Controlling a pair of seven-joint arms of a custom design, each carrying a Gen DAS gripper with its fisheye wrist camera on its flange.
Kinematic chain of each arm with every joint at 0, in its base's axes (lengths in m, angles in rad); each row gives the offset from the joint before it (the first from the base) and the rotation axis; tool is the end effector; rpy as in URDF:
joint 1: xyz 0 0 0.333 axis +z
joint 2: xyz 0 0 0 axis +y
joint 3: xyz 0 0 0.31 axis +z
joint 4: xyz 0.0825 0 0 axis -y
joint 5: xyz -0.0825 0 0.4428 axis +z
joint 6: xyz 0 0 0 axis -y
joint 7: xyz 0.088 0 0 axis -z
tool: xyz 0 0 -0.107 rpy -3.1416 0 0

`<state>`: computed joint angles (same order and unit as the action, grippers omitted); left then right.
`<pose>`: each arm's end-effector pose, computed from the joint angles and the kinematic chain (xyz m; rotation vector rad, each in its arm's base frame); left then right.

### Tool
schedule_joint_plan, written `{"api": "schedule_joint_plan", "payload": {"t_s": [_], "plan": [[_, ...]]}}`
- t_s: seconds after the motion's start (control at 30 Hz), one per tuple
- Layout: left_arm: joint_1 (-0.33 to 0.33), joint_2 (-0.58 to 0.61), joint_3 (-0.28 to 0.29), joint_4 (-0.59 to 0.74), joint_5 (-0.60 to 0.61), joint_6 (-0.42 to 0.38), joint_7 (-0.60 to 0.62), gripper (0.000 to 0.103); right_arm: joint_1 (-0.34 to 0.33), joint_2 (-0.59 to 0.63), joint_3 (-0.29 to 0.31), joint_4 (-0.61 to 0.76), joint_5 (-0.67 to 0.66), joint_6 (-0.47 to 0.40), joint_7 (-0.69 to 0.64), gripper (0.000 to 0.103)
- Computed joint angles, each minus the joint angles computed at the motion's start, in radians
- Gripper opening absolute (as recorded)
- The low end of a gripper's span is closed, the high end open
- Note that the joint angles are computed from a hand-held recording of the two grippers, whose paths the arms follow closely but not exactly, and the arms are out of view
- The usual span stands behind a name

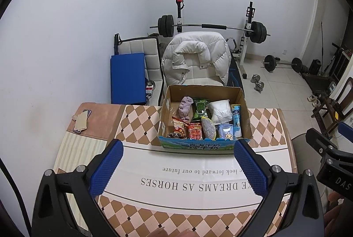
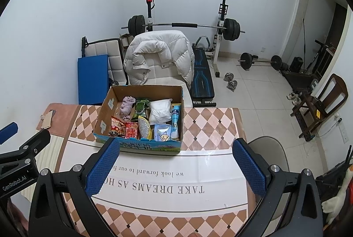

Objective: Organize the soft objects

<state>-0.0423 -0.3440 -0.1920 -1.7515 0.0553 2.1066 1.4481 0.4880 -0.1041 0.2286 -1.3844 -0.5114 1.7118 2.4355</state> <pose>0.5164 -0.1439 0.7770 -1.6887 1.9335 -0.6687 0.4552 0.3497 0.8063 -1.6778 2.0178 -0.7306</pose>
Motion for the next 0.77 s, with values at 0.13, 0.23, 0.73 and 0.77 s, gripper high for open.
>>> {"api": "schedule_joint_plan", "payload": {"t_s": [0.13,0.23,0.73,0.77], "plan": [[-0.001,0.0,0.001,0.0,-0.002,-0.001,0.0,0.103,0.0,-0.001,-0.001,-0.003,0.0,0.002,-0.002,0.103],[-0.001,0.0,0.001,0.005,-0.002,-0.002,0.002,0.103,-0.001,-0.003,-0.001,-0.006,0.0,0.005,-0.002,0.103],[0.0,-0.003,0.002,0.0,-0.004,0.006,0.006,0.103,-0.003,-0.004,0.0,-0.004,-0.007,0.003,-0.003,0.103],[0.001,0.0,0.002,0.006,-0.004,0.007,0.007,0.103,-0.003,-0.004,0.0,-0.005,-0.008,0.003,-0.003,0.103]]}}
